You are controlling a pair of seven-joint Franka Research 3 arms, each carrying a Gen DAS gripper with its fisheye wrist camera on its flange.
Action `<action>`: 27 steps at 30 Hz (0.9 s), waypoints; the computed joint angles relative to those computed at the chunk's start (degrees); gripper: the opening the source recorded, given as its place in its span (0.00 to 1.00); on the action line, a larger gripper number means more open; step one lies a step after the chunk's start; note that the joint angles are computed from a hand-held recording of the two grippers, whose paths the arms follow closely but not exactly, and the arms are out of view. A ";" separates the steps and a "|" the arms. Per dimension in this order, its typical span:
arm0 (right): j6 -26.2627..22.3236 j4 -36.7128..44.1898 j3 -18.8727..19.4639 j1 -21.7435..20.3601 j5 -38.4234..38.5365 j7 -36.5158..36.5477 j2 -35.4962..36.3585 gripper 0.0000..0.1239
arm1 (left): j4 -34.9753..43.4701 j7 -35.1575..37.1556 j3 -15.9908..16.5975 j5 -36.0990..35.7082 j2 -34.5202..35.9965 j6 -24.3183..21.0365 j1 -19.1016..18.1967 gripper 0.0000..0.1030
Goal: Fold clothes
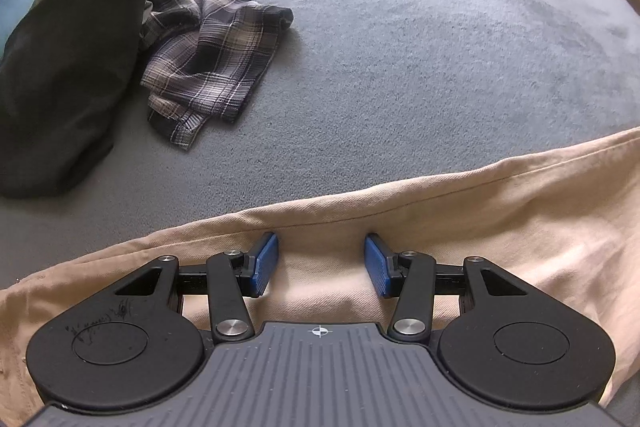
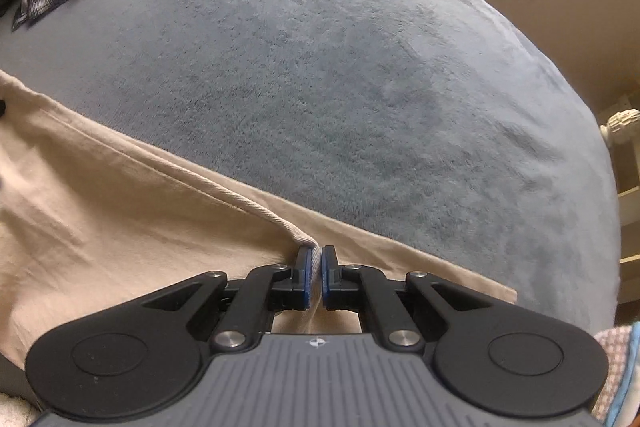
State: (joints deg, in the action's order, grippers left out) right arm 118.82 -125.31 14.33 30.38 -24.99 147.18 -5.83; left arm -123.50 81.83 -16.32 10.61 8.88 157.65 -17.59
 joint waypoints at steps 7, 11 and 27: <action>4.20 -1.61 -1.38 -1.12 1.26 -1.53 1.39 0.03 | -0.02 -0.45 0.18 1.27 0.07 0.09 -0.23 0.47; 5.48 -1.77 -1.77 -1.42 0.78 -1.63 2.35 0.03 | -0.03 -1.05 0.34 2.26 0.26 0.40 -0.42 0.47; 19.02 -19.33 -0.66 -7.91 16.19 8.85 -19.64 0.42 | 1.87 -3.91 0.66 5.00 1.14 -2.46 -1.09 0.49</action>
State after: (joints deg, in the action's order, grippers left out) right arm 137.84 -144.63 13.67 22.47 -8.80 156.03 -25.47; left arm -121.63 77.91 -15.66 15.60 10.03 155.19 -18.69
